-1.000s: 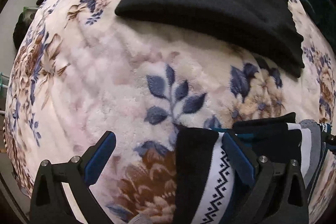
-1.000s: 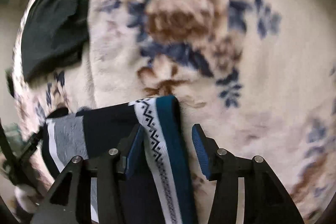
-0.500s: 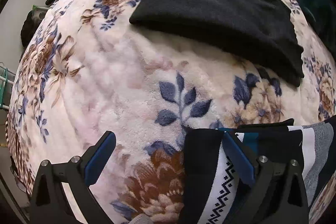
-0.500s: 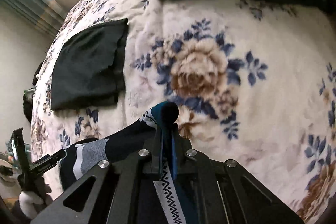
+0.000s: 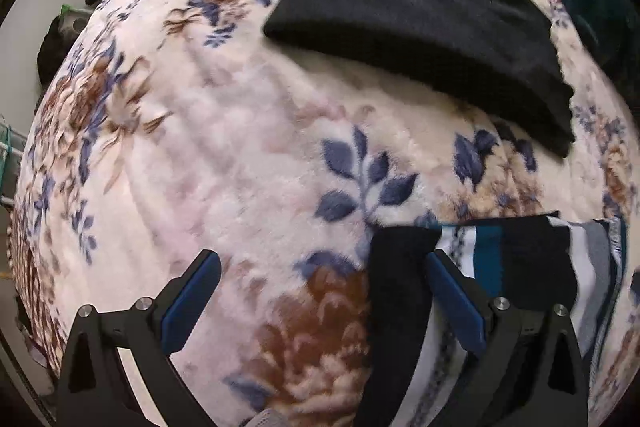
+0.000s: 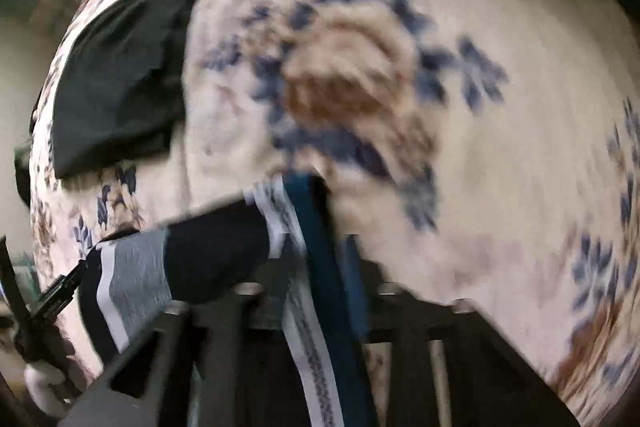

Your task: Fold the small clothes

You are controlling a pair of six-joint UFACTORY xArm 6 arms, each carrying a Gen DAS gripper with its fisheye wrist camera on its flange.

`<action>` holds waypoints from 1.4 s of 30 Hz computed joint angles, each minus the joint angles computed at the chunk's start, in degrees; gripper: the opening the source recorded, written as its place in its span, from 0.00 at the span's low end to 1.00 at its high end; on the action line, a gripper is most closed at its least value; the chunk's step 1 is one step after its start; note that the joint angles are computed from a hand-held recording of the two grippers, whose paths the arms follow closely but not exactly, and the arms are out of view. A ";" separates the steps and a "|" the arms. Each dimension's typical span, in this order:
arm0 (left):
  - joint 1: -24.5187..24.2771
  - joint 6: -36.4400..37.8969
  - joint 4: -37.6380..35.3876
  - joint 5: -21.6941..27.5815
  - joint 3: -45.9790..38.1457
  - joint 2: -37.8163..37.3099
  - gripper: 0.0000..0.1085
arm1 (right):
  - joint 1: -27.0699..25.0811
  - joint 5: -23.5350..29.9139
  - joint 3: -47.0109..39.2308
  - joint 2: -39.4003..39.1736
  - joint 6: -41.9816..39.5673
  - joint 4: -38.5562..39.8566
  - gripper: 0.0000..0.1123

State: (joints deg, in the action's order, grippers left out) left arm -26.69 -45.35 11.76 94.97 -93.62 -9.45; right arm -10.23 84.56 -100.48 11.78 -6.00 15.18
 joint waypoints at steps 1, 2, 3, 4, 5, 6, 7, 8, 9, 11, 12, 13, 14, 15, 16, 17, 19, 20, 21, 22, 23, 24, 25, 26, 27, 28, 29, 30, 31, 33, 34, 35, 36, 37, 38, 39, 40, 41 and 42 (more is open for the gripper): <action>-0.21 -0.79 -0.21 0.37 0.71 -1.47 0.95 | -1.25 0.47 1.34 -1.48 0.64 1.30 0.41; -0.45 -1.40 -0.52 1.12 1.24 -2.70 0.95 | -2.78 1.29 3.16 -3.39 1.27 2.89 0.43; -0.87 -2.22 -0.83 1.74 1.88 -3.86 0.95 | -4.84 2.92 6.04 -6.15 2.46 4.51 0.46; -1.49 -3.37 -1.23 2.43 2.97 -5.60 0.95 | -6.24 4.19 8.41 -8.23 3.87 5.01 0.46; -1.93 -3.88 -1.43 2.99 3.31 -6.25 0.95 | -7.94 5.62 11.67 -10.91 5.68 5.67 0.46; -2.49 -4.56 -1.67 3.98 3.92 -7.20 0.95 | -9.88 7.36 15.24 -13.41 7.98 6.55 0.46; -3.10 -5.52 -1.99 4.82 4.62 -8.21 0.95 | -11.31 8.53 18.17 -15.28 9.54 7.50 0.46; -3.57 -6.52 -2.68 5.23 5.57 -9.35 0.95 | -12.45 9.50 21.18 -16.94 10.99 7.94 0.46; -4.01 -7.27 -3.11 5.64 6.22 -10.05 0.95 | -13.30 10.84 24.54 -18.49 13.00 7.64 0.46; -4.59 -8.46 -4.25 6.38 7.37 -11.26 0.95 | -15.79 10.60 30.72 -21.61 15.32 12.51 0.46; -4.86 -9.01 -5.11 6.31 8.24 -11.98 0.95 | -17.22 10.33 34.06 -23.46 17.00 15.88 0.46; -5.28 -9.37 -5.70 6.71 8.74 -12.36 0.95 | -18.19 9.71 36.44 -25.01 17.93 18.43 0.34; -5.50 -9.36 -6.08 6.96 9.00 -12.51 0.95 | -18.98 8.42 38.73 -26.99 18.41 20.61 0.22; -5.80 -9.21 -6.43 7.07 9.41 -12.74 0.95 | -19.03 7.62 39.59 -28.52 18.69 20.41 0.16; -6.32 -8.86 -6.48 7.61 9.74 -12.80 0.95 | -19.07 6.77 39.66 -30.01 18.47 19.69 0.14; -6.82 -8.89 -6.48 8.15 9.87 -12.82 0.95 | -19.18 6.41 39.32 -30.96 18.31 19.00 0.14; -6.87 -8.35 -7.56 7.86 11.00 -13.33 0.95 | -19.06 6.12 37.19 -32.50 16.96 16.18 0.13; -6.89 -8.45 -7.89 8.12 11.24 -13.37 0.95 | -18.62 6.31 35.84 -32.42 15.84 14.56 0.13; -6.87 -8.62 -8.17 8.21 11.40 -13.49 0.95 | -18.07 7.12 34.50 -31.75 13.92 12.58 0.13; -6.82 -8.66 -8.49 7.94 11.58 -13.72 0.95 | -17.79 7.40 34.52 -31.42 13.38 11.37 0.13; -6.94 -8.72 -8.46 8.05 11.52 -13.81 0.95 | -17.48 7.78 34.23 -30.35 13.05 10.44 0.13; -7.20 -8.96 -8.38 8.11 11.29 -13.92 0.95 | -16.84 8.96 34.42 -29.14 11.03 9.86 0.13; -7.27 -9.16 -8.56 7.89 11.26 -14.08 0.95 | -15.77 10.16 34.19 -28.08 9.25 8.35 0.18; -7.28 -9.57 -9.02 7.62 11.34 -14.37 0.95 | -14.65 10.70 34.36 -27.85 8.29 6.01 0.23; -7.45 -10.22 -9.44 7.46 11.82 -15.11 0.95 | -13.89 10.46 34.62 -28.54 8.22 4.73 0.32; -7.52 -10.67 -9.84 7.26 12.03 -15.47 0.95 | -14.10 10.10 35.09 -29.82 8.26 4.77 0.37; -7.45 -10.93 -10.15 7.16 12.19 -15.70 0.95 | -14.64 9.76 35.66 -31.33 8.88 5.06 0.37; -7.51 -11.37 -10.46 7.10 12.44 -16.03 0.95 | -15.77 9.26 36.51 -33.48 9.99 6.04 0.38; -7.58 -12.02 -10.90 6.78 12.96 -16.62 0.95 | -17.36 8.83 37.79 -36.32 11.12 7.41 0.39; -7.91 -13.80 -11.69 6.43 14.41 -18.29 0.95 | -18.34 8.53 40.02 -41.52 13.63 7.58 0.43; -8.11 -14.58 -12.08 6.55 15.11 -19.17 0.95 | -18.88 9.08 41.56 -43.93 14.26 9.26 0.44; -8.02 -14.93 -12.40 6.43 15.83 -19.83 0.95 | -19.38 10.01 42.75 -45.00 14.25 11.83 0.45; -7.76 -15.18 -12.83 6.14 16.39 -20.24 0.95 | -19.48 11.72 44.62 -45.41 14.07 16.79 0.45; -8.02 -15.91 -13.26 5.60 17.42 -21.24 0.95 | -19.42 12.68 47.09 -46.06 14.68 20.60 0.45; -8.33 -16.73 -13.72 4.71 18.77 -22.51 0.95 | -20.17 13.46 49.58 -46.55 14.50 23.59 0.45; -9.12 -18.09 -14.15 3.74 19.56 -23.23 0.95 | -19.15 13.22 53.62 -47.32 14.70 28.98 0.45; -8.89 -18.67 -14.81 2.28 20.92 -24.47 0.95 | -17.17 11.34 56.48 -47.64 14.99 32.33 0.45; -8.25 -18.49 -15.25 1.57 22.04 -25.53 0.95 | -14.97 8.64 59.42 -48.34 15.52 35.03 0.45; -7.42 -18.43 -15.92 0.88 23.02 -26.44 0.95 | -12.22 4.95 62.99 -49.39 15.66 38.36 0.45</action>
State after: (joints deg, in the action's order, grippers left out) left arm -34.11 -63.79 -4.16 95.84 -70.60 -35.89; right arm -22.45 89.51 -37.49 -37.61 9.67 53.54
